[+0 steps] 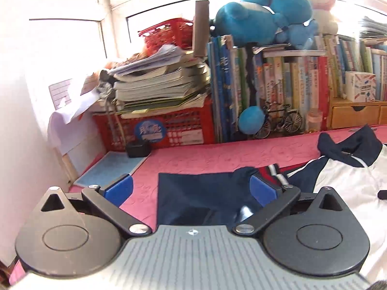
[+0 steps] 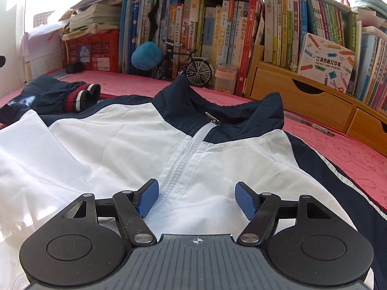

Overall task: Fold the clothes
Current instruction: 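Grasp the other striped cuff with the left gripper, pull sleeve flat, release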

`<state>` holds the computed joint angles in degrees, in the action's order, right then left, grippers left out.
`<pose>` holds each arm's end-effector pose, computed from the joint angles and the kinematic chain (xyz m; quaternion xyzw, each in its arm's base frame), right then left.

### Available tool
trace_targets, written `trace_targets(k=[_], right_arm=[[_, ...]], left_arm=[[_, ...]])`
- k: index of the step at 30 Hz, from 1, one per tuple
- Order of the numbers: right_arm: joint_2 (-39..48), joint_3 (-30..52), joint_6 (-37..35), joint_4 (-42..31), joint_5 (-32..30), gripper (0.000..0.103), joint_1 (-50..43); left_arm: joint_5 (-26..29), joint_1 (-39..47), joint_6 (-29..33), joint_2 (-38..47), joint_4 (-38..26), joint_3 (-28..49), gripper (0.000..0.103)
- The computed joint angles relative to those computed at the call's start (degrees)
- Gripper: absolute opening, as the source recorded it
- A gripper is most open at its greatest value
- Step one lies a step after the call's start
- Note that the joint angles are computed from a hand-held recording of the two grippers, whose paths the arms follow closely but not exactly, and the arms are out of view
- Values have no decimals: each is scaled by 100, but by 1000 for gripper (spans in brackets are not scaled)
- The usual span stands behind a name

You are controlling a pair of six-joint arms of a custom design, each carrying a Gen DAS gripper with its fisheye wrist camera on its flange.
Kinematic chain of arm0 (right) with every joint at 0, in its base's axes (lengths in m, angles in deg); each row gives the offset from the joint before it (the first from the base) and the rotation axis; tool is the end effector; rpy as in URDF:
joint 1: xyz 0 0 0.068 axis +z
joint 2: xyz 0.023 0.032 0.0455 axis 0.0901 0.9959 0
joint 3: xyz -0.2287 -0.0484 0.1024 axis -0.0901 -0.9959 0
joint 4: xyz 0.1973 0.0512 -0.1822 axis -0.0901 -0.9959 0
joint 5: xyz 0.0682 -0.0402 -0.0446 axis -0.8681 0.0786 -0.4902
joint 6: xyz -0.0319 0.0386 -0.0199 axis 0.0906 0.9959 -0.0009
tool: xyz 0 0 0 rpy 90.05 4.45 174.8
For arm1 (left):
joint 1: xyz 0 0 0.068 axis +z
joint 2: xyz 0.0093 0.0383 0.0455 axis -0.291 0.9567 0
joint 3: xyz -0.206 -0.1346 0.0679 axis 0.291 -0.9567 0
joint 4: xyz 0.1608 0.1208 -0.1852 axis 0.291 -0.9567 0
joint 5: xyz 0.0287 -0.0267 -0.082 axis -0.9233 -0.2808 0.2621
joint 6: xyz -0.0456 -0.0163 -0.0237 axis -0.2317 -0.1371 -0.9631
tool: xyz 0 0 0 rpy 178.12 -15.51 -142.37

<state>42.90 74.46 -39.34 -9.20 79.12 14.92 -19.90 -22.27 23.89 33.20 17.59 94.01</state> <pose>0.2654 0.0524 0.2183 -0.2279 0.8674 0.0671 0.4373 0.2100 -0.0097 0.3256 -0.0056 0.8464 0.1138 0.5202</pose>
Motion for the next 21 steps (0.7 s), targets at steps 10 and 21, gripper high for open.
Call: trace_targets(k=[10, 21], right_arm=[[39, 36, 34, -16, 41, 77, -31], [85, 83, 118, -32, 135, 83, -5]], left_arm=[[-924, -894, 121, 2852, 774, 455, 53], [-1347, 1857, 867, 716, 1135, 139, 29]])
